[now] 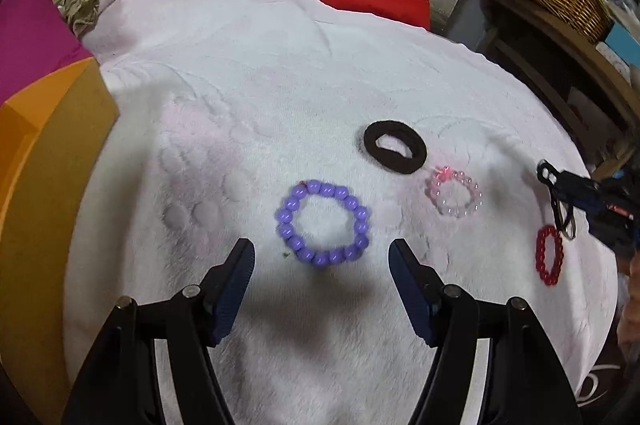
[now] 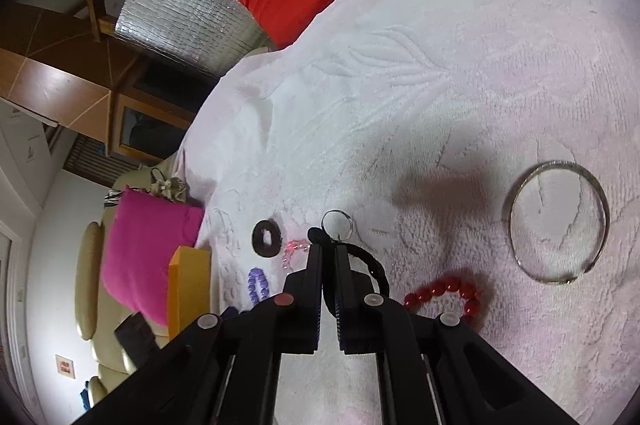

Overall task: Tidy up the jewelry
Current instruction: 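Grasp the black hair tie with key ring with the right tool while the left tool grasps the purple bracelet, then carry both items into the orange box and open both tools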

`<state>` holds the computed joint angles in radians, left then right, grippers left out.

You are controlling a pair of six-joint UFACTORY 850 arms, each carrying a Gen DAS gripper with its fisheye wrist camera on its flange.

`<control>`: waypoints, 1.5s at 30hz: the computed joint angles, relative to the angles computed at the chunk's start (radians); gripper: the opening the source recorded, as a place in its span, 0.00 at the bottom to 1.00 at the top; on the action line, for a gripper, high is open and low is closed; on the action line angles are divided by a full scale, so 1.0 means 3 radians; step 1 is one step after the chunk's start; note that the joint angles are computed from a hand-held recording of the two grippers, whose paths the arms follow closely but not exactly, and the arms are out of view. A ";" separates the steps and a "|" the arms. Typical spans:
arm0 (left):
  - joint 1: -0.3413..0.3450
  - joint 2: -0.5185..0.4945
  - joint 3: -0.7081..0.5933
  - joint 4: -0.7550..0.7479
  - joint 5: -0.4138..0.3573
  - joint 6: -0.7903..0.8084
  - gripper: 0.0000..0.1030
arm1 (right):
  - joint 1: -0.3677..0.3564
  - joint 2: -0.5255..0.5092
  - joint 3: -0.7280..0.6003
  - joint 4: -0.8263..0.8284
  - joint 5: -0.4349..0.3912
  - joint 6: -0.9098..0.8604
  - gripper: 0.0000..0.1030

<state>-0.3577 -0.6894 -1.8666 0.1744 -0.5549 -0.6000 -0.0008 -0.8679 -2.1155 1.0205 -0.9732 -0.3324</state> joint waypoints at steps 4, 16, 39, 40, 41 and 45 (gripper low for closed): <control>0.0012 -0.0085 -0.0107 0.0056 0.0059 -0.0079 0.60 | -0.0005 0.0071 0.0118 0.0126 -0.0014 -0.0114 0.06; 0.0061 -0.0227 -0.0222 -0.0459 0.0085 0.0482 0.25 | 0.0047 0.0088 0.0148 0.0133 -0.0040 -0.0155 0.06; -0.0069 0.0678 0.0640 0.1176 0.0632 -0.1109 0.09 | 0.0259 0.0215 0.0324 0.0522 0.0007 -0.0648 0.06; -0.0071 0.0769 0.0728 0.1259 0.0659 -0.1208 0.09 | 0.0274 0.0222 0.0336 0.0534 0.0001 -0.0667 0.06; -0.0078 0.0830 0.0788 0.1338 0.0671 -0.1301 0.09 | 0.0292 0.0228 0.0345 0.0538 -0.0003 -0.0686 0.06; -0.0075 0.1098 0.1039 0.1472 0.0691 -0.1529 0.09 | 0.0379 0.0256 0.0369 0.0602 -0.0004 -0.0756 0.06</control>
